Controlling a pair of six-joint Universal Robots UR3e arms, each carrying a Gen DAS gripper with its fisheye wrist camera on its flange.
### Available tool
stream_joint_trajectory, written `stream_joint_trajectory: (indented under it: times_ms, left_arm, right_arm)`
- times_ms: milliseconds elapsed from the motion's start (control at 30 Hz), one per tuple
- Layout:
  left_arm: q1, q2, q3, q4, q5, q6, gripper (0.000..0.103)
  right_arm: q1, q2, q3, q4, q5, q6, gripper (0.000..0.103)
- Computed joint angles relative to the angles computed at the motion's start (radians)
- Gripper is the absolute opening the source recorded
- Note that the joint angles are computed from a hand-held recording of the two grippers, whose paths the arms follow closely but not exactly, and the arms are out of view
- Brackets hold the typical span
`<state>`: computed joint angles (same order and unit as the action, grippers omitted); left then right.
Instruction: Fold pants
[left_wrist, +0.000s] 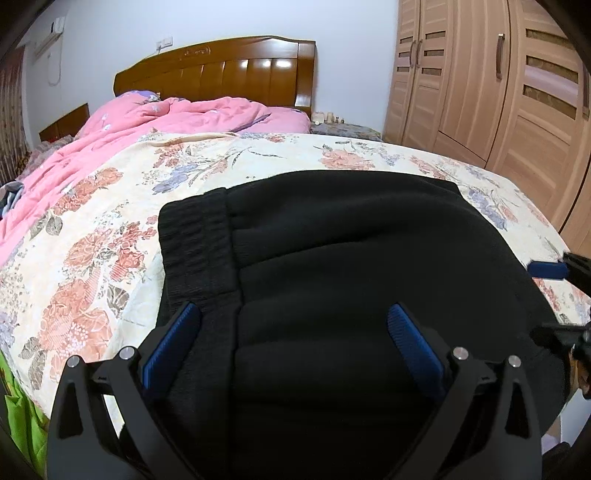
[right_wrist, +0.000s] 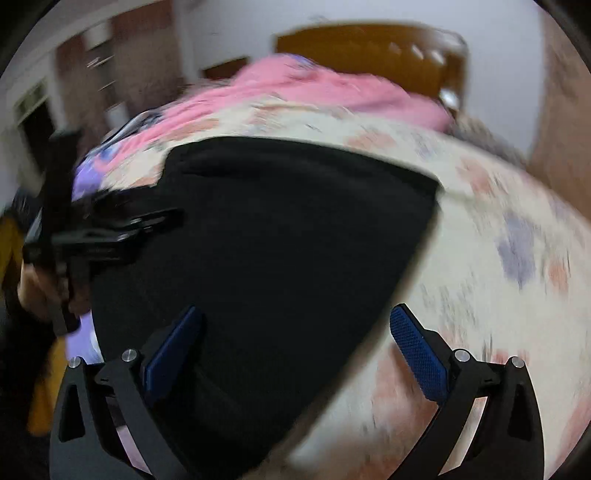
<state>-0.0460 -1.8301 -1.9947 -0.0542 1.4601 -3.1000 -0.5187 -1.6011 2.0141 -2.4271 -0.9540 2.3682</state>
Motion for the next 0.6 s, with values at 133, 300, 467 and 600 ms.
stream_joint_trajectory:
  times_ms: [133,300,467,600]
  left_arm:
    - [-0.008,-0.007,0.012,-0.008,0.014,-0.009,0.102]
    - [-0.024,-0.018,0.025,-0.012,0.048,-0.022,0.102]
    - [-0.026,-0.019,0.027,-0.011,0.049,-0.021,0.102]
    - [-0.027,-0.02,0.028,-0.007,0.05,-0.023,0.102]
  right_arm:
    - [-0.087,-0.183,0.118,0.122,0.169,-0.177,0.098]
    - [-0.052,-0.073,0.121,0.152,0.106,-0.178,0.099]
    - [-0.09,-0.089,0.12,0.244,0.119,-0.224,0.099]
    - [-0.105,-0.139,0.158,0.269,0.118,-0.242,0.099]
